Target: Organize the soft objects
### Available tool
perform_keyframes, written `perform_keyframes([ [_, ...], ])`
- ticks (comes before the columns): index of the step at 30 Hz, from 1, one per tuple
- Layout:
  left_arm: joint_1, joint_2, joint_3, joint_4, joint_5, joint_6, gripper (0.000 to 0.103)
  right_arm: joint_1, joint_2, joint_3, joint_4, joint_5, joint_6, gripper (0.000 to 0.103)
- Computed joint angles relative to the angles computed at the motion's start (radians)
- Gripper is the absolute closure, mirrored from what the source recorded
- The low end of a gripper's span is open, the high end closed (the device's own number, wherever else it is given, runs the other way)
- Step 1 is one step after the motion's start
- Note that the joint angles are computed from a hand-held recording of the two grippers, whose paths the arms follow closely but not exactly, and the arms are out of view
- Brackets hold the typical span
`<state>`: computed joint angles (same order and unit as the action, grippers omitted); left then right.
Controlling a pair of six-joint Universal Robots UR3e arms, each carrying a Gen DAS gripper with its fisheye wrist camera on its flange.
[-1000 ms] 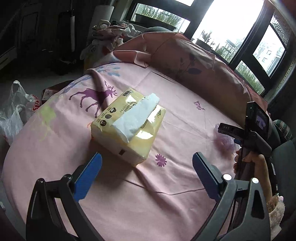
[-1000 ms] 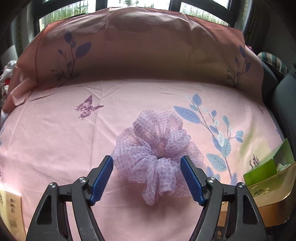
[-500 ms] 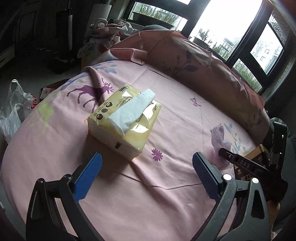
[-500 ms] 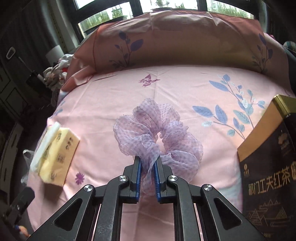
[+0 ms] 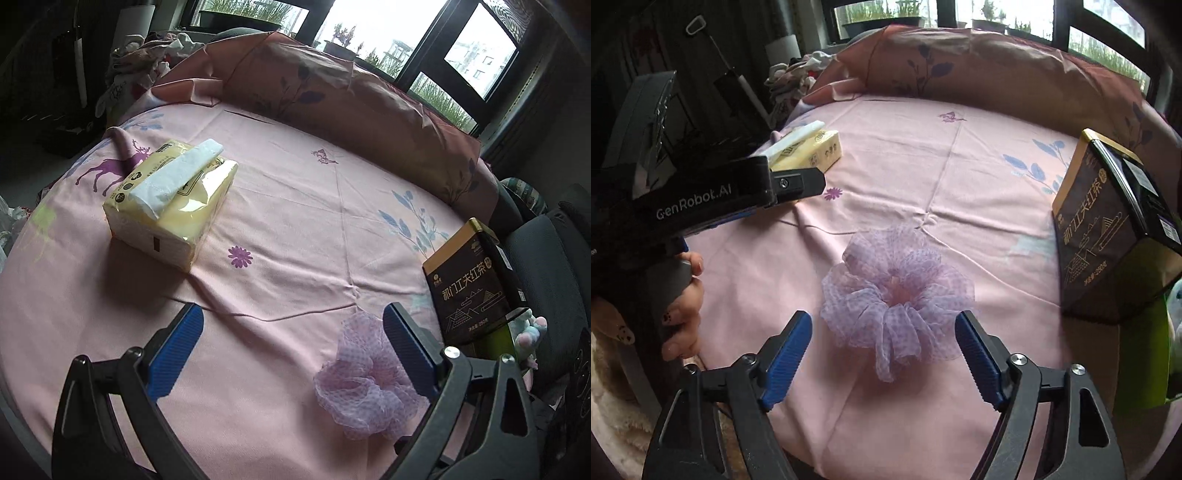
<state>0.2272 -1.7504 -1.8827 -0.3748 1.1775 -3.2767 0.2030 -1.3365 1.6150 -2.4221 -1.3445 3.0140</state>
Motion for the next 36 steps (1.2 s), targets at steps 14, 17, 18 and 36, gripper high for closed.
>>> perform_keyframes([
  [14, -0.08, -0.07, -0.078, -0.059, -0.16, 0.033, 0.038, -0.183, 0.132, 0.027, -0.086, 0.236, 0.286, 0.037],
  [17, -0.098, -0.089, -0.059, -0.061, -0.153, 0.048, 0.062, -0.146, 0.193, -0.02, -0.073, 0.171, 0.288, 0.063],
  [18, -0.108, -0.093, -0.049, -0.066, -0.144, 0.054, 0.068, -0.139, 0.205, -0.023, -0.082, 0.163, 0.289, 0.071],
  [36, -0.502, -0.184, 0.571, -0.093, -0.002, 0.072, 0.072, -0.663, -0.447, 0.316, -0.205, 0.513, 0.245, 0.088],
])
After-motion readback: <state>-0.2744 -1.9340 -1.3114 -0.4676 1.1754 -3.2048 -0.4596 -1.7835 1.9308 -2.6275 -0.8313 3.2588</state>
